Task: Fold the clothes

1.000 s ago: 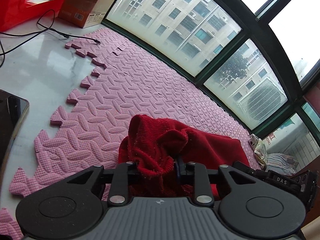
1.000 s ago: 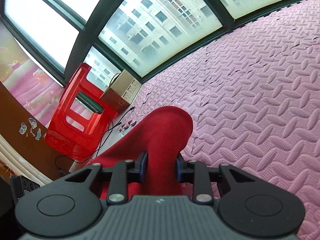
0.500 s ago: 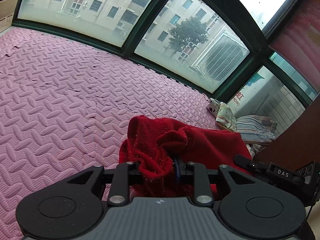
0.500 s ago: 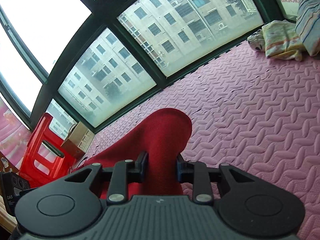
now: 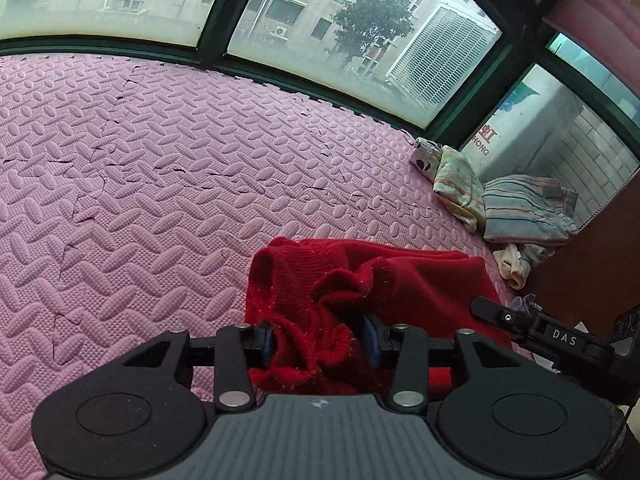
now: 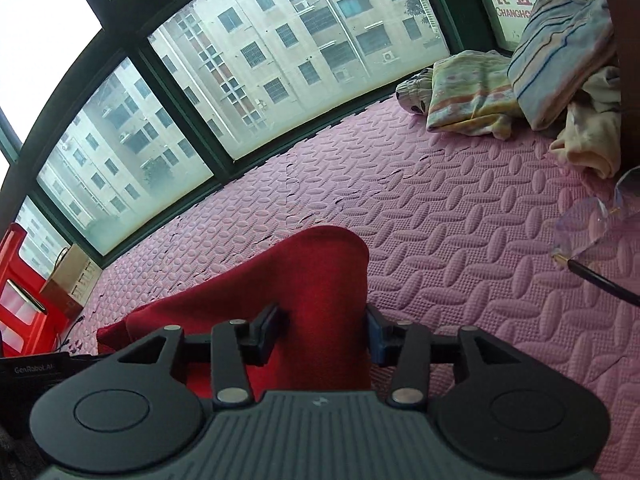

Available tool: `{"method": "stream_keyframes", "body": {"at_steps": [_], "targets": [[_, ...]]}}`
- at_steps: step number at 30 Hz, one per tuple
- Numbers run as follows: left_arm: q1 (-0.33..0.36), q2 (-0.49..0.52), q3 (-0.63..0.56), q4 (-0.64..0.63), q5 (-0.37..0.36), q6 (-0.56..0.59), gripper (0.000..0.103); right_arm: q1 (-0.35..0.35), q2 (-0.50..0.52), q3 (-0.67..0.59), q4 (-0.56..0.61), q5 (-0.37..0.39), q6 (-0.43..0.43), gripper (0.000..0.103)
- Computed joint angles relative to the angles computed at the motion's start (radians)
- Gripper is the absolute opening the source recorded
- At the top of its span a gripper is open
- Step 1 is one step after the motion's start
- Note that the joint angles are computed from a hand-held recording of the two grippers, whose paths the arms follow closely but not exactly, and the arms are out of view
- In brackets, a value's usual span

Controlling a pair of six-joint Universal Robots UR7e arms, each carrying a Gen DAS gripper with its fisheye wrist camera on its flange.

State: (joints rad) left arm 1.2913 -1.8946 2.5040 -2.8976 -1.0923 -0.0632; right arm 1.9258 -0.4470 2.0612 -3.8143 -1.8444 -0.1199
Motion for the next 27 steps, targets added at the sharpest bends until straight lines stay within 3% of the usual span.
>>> {"method": "stream_keyframes", "body": {"at_steps": [7,9,11,13,17,19,23,27], "targets": [[-0.097,-0.047,0.000,0.050,0.130,0.019,0.066,0.083,0.020,0.019,-0.163,-0.112,-0.136,0.072],[-0.135,-0.051,0.010,0.042,0.172,0.057,0.069,0.119,0.036,0.025,-0.215,-0.142,-0.184,0.094],[-0.163,-0.051,0.021,0.027,0.199,0.084,0.073,0.153,0.054,0.027,-0.260,-0.172,-0.231,0.096],[-0.178,-0.051,0.027,0.021,0.200,0.099,0.086,0.183,0.068,0.020,-0.282,-0.211,-0.239,0.103],[-0.219,-0.056,0.045,0.036,0.232,0.083,0.094,0.231,0.107,-0.009,-0.339,-0.297,-0.269,0.103],[-0.236,-0.059,0.058,0.020,0.249,0.099,0.096,0.236,0.113,-0.016,-0.332,-0.320,-0.244,0.103],[-0.205,-0.011,0.046,-0.023,0.247,0.163,0.101,0.205,0.114,-0.004,-0.289,-0.289,-0.233,0.103],[-0.126,-0.016,0.025,-0.004,0.198,0.118,0.101,0.155,0.104,0.014,-0.225,-0.293,-0.137,0.103]]}}
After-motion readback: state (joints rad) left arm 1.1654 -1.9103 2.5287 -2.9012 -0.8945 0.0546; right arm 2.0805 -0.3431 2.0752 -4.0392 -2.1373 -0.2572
